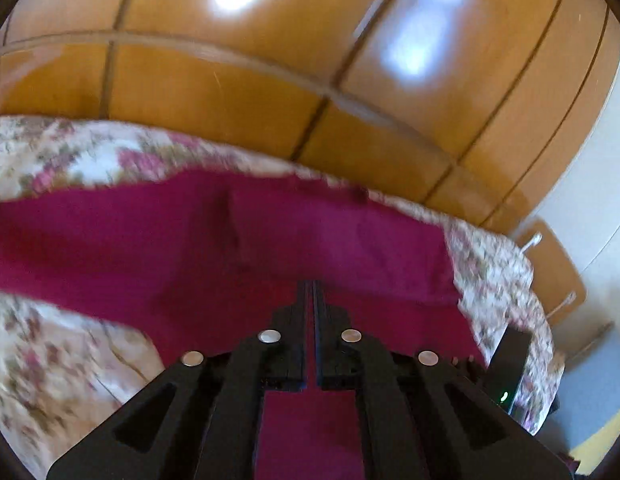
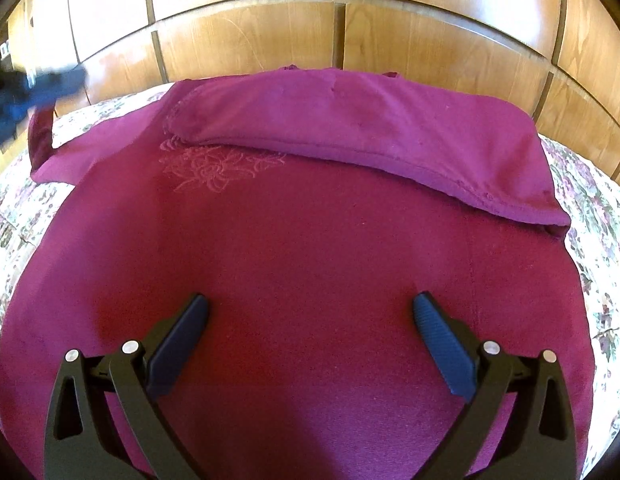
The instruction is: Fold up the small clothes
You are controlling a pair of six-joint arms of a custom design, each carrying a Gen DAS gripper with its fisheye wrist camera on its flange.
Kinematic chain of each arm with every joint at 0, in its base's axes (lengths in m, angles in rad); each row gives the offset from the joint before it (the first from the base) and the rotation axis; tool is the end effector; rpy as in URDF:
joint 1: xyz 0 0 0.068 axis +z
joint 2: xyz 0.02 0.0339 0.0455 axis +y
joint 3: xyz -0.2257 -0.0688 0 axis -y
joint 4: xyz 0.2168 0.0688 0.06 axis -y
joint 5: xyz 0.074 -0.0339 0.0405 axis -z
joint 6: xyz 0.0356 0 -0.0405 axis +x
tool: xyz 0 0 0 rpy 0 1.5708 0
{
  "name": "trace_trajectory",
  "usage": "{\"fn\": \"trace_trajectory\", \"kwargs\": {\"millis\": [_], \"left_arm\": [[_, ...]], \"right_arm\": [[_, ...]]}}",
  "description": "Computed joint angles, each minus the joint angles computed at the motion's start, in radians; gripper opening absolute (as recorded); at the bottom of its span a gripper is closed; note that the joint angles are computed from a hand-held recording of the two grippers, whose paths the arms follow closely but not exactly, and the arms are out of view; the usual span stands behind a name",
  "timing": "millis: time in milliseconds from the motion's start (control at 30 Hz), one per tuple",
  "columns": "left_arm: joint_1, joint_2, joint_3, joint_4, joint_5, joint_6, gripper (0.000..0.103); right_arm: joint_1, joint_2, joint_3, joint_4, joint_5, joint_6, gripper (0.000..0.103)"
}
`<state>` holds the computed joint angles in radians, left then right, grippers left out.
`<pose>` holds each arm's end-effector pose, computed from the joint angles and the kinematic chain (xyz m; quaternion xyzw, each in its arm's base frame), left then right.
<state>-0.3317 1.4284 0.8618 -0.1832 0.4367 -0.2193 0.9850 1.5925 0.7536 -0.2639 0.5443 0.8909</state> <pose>0.2606 -0.1057 0.1988 0.1366 0.8889 -0.2971 0.3209 0.1600 0.2077 0.1247 0.0182 0.9388 0.0254 0.3429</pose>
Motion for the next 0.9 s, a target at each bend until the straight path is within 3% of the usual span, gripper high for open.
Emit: {"fn": "trace_trajectory", "kwargs": {"millis": [67, 133, 200, 233, 267, 333, 433, 600, 700, 733, 767, 833, 900], "left_arm": [[0.015, -0.025, -0.044, -0.005, 0.016, 0.002, 0.001], [0.078, -0.057, -0.092, -0.020, 0.011, 0.009, 0.008], [0.211, -0.082, -0.118, -0.054, 0.046, 0.012, 0.040], [0.310, -0.095, -0.129, -0.056, 0.054, 0.007, 0.064], [0.410, -0.113, -0.150, -0.033, 0.050, -0.001, 0.067], [0.589, -0.071, -0.121, -0.039, 0.078, 0.017, 0.067], [0.838, 0.114, 0.011, -0.052, 0.130, -0.031, 0.067], [1.009, 0.433, 0.298, -0.106, 0.140, -0.145, 0.067], [1.017, 0.558, 0.437, -0.138, 0.141, -0.162, 0.062], [1.009, 0.568, 0.457, -0.143, 0.120, -0.164, 0.054], [0.994, 0.579, 0.487, -0.160, 0.091, -0.161, 0.031], [0.979, 0.593, 0.533, -0.197, 0.099, -0.124, 0.006], [0.953, 0.500, 0.465, -0.156, 0.142, -0.092, 0.006]], "right_arm": [[0.001, -0.010, -0.012, 0.008, -0.001, 0.001, 0.101], [0.002, -0.009, -0.009, 0.007, 0.000, 0.001, 0.101], [0.005, -0.009, -0.007, 0.004, 0.003, 0.004, 0.101], [0.006, -0.009, -0.008, 0.004, 0.004, 0.005, 0.101], [0.006, -0.008, -0.007, 0.004, 0.004, 0.005, 0.101], [0.009, -0.008, -0.006, -0.002, 0.006, 0.008, 0.101], [0.010, -0.005, 0.000, -0.011, 0.008, 0.008, 0.101], [0.013, 0.008, 0.015, -0.026, 0.014, 0.011, 0.101], [0.013, 0.015, 0.023, -0.033, 0.015, 0.011, 0.101], [0.012, 0.016, 0.025, -0.035, 0.015, 0.009, 0.101], [0.012, 0.018, 0.028, -0.037, 0.015, 0.008, 0.101], [0.011, 0.022, 0.032, -0.041, 0.017, 0.008, 0.101], [0.009, 0.023, 0.034, -0.042, 0.016, 0.005, 0.101]]}}
